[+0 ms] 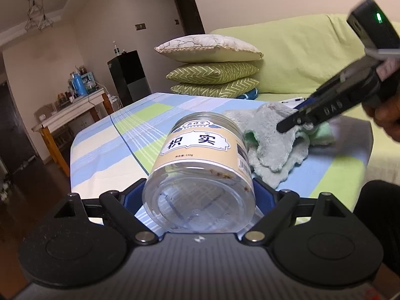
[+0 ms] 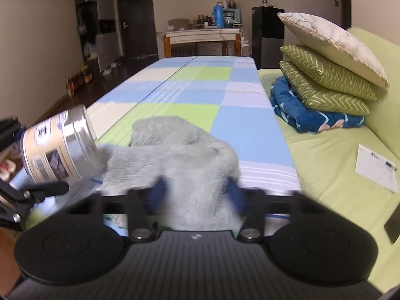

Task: Clean container

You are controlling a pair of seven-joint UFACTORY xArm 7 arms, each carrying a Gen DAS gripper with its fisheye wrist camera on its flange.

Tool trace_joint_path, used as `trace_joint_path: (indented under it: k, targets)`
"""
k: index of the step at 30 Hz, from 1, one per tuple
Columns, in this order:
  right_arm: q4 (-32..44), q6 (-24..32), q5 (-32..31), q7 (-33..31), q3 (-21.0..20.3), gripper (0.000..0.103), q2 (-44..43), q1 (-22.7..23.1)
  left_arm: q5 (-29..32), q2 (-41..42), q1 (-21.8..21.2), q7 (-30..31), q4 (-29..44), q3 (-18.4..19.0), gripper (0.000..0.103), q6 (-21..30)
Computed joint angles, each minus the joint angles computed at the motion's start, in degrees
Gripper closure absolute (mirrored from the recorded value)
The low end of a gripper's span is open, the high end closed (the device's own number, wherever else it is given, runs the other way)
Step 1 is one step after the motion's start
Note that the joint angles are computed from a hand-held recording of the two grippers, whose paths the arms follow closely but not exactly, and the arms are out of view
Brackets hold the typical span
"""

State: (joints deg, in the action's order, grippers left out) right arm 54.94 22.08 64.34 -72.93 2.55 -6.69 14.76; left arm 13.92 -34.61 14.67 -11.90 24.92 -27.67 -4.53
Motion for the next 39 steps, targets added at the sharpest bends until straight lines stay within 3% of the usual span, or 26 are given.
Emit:
trace_joint_path:
  k: [1, 2, 4, 8, 13, 18, 21, 25, 28, 34, 39]
  targets:
    - [0.0, 0.7, 0.1, 0.4, -0.1, 0.091, -0.4, 0.0, 0.2, 0.1, 0.6, 0.0, 0.3, -0.7, 0.016, 0.1]
    - [0.1, 1.5, 1.0, 0.2, -0.3, 0.093, -0.9, 0.0, 0.3, 0.1, 1.3, -0.1, 0.5, -1.5, 0.016, 0.1]
    - [0.3, 4.6, 4.1, -0.7, -1.3, 0.095, -2.5, 0.1, 0.6, 0.1, 2.5, -0.5, 0.8, -2.9, 0.016, 0.1]
    - [1.3, 15.8, 10.5, -2.5, -4.0, 0.095, -6.7, -0.2, 1.3, -0.7, 4.7, -1.1, 0.8, -5.4, 0.016, 0.0]
    - [2.7, 24.8, 11.4, -2.8, -3.9, 0.095, -8.3, -0.1, 2.1, -1.4, 6.0, -1.8, 1.1, -7.2, 0.016, 0.6]
    - [3.3, 22.0, 7.1, -4.3, -0.3, 0.096, -5.3, 1.4, 2.8, -1.4, 6.4, -2.8, 1.5, -7.9, 0.016, 1.3]
    - [3.2, 17.7, 8.6, -9.0, 0.8, 0.097, -4.5, 2.6, 3.6, -1.7, 6.3, -3.2, 1.3, -8.1, 0.018, 1.8]
    - [4.8, 9.7, 10.6, -10.4, 2.0, 0.096, -2.2, 3.6, 3.8, -1.9, 6.8, -4.4, 1.1, -8.7, 0.018, 1.1]
    - [5.7, 11.6, 11.1, -9.9, 1.5, 0.095, -1.4, 3.2, 4.0, -2.0, 6.9, -4.7, 0.9, -8.9, 0.018, 0.9]
    - [2.9, 21.1, 10.7, -12.9, 0.4, 0.095, -4.8, 3.0, 3.9, -2.3, 7.6, -5.0, 0.8, -9.6, 0.018, 0.4]
    - [3.4, 21.9, 9.9, -14.0, 0.6, 0.096, -4.6, 3.4, 3.9, -2.5, 7.1, -5.1, 0.8, -9.4, 0.018, 0.8]
